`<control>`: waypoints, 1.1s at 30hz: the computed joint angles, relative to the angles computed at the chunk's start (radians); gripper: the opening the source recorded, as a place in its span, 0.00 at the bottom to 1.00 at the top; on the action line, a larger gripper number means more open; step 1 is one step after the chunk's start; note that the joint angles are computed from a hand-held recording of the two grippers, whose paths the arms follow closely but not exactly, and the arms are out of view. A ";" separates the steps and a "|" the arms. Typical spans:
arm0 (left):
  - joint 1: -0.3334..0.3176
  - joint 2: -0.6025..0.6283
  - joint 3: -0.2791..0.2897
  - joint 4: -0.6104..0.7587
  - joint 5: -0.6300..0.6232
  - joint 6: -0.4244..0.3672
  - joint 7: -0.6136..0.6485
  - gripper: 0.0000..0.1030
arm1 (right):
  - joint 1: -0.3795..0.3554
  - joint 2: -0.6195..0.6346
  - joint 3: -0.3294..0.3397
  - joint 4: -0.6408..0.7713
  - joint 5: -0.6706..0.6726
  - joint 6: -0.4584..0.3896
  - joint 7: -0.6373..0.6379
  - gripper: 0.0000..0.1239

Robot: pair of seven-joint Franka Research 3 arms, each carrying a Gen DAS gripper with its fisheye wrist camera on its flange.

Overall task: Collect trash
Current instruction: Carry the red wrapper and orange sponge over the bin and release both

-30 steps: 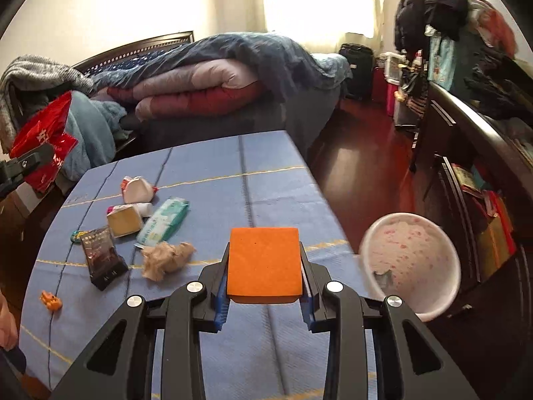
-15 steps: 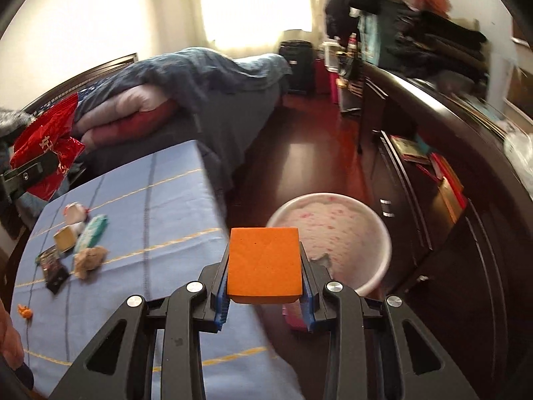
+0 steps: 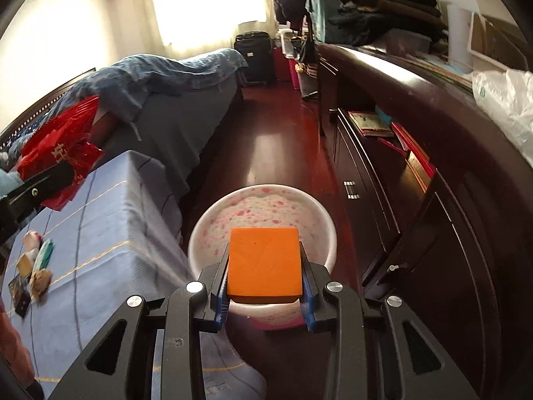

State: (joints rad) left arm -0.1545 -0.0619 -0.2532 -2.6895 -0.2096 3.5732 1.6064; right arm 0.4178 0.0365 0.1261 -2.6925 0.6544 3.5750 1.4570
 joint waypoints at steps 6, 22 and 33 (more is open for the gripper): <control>-0.018 0.140 0.045 0.131 0.152 -0.039 -0.088 0.26 | -0.077 0.075 -0.025 0.033 -0.206 0.002 0.142 0.27; -0.098 0.302 0.159 0.295 0.295 -0.049 -0.208 0.60 | -0.102 0.284 -0.054 0.183 -0.323 0.063 0.138 0.32; -0.135 0.151 0.168 0.144 -0.010 0.034 -0.006 0.76 | -0.032 0.244 -0.059 0.159 -0.160 0.076 0.041 0.55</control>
